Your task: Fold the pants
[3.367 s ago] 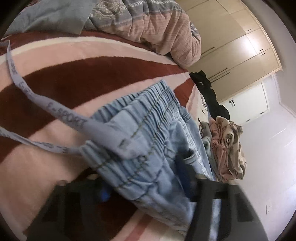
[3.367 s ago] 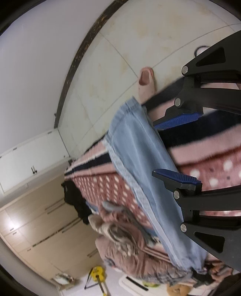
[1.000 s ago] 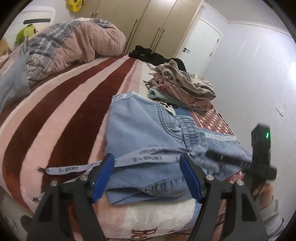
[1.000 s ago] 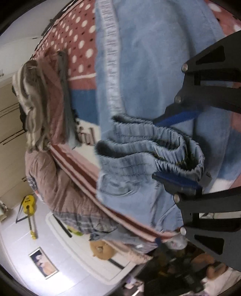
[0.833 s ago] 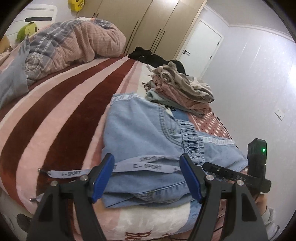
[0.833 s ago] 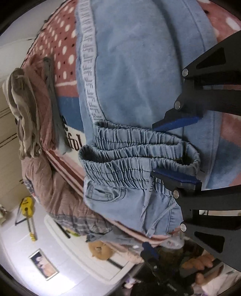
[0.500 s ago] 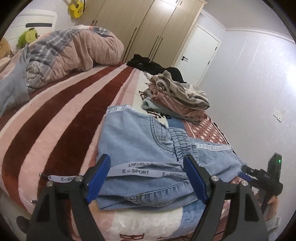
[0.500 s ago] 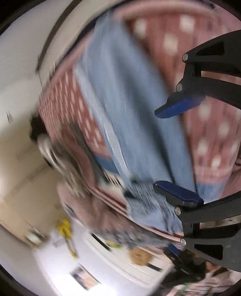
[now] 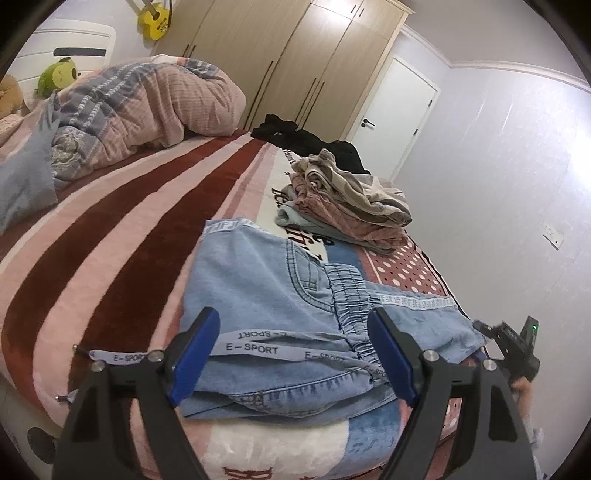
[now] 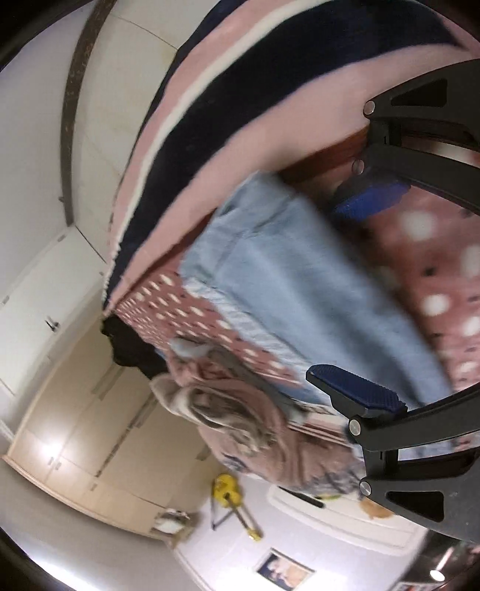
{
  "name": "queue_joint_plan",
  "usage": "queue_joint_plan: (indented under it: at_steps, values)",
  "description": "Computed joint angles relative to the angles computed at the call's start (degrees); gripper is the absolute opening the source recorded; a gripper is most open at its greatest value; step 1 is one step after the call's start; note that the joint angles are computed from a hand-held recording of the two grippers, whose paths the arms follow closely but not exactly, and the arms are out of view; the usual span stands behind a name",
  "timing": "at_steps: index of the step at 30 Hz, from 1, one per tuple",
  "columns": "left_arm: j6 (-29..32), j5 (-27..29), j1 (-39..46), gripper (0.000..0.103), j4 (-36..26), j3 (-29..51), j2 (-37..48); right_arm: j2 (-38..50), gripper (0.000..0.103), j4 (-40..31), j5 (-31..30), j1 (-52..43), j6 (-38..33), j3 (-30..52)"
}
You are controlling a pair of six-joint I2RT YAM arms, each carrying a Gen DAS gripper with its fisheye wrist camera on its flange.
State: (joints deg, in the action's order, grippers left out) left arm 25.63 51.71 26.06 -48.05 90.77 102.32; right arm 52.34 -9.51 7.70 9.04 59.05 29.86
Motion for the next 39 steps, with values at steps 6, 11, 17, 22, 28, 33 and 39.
queue_joint_plan:
  at_steps: [6,11,17,22,28,33,39]
  values:
    - [-0.5,0.9,1.2,0.079,-0.6,0.8,0.2,10.3,0.023,3.2,4.2,1.4,0.2,6.3]
    - [-0.5,0.8,1.8,0.079,-0.1,0.7,0.0,9.6,0.003,0.2,11.5,3.3,3.7,6.1]
    - [0.0,0.3,0.9,0.079,0.0,0.3,0.0,-2.0,0.003,-7.6,16.5,2.5,3.9,1.9]
    - [-0.6,0.2,0.1,0.079,0.2,0.4,0.3,-2.9,0.008,-5.2,2.0,-4.0,0.9,0.0]
    - [-0.4,0.1,-1.1,0.079,-0.3,0.8,0.4,-1.0,0.054,-2.1,-3.3,-1.4,-1.3,0.4]
    - [0.2,0.3,-1.5,0.079,-0.6,0.4,0.1,9.9,0.043,1.5,-2.0,1.2,-1.2,5.3]
    - [0.0,0.3,0.4,0.079,0.0,1.7,1.1,14.4,0.004,-3.6,15.3,9.4,-0.3,13.2]
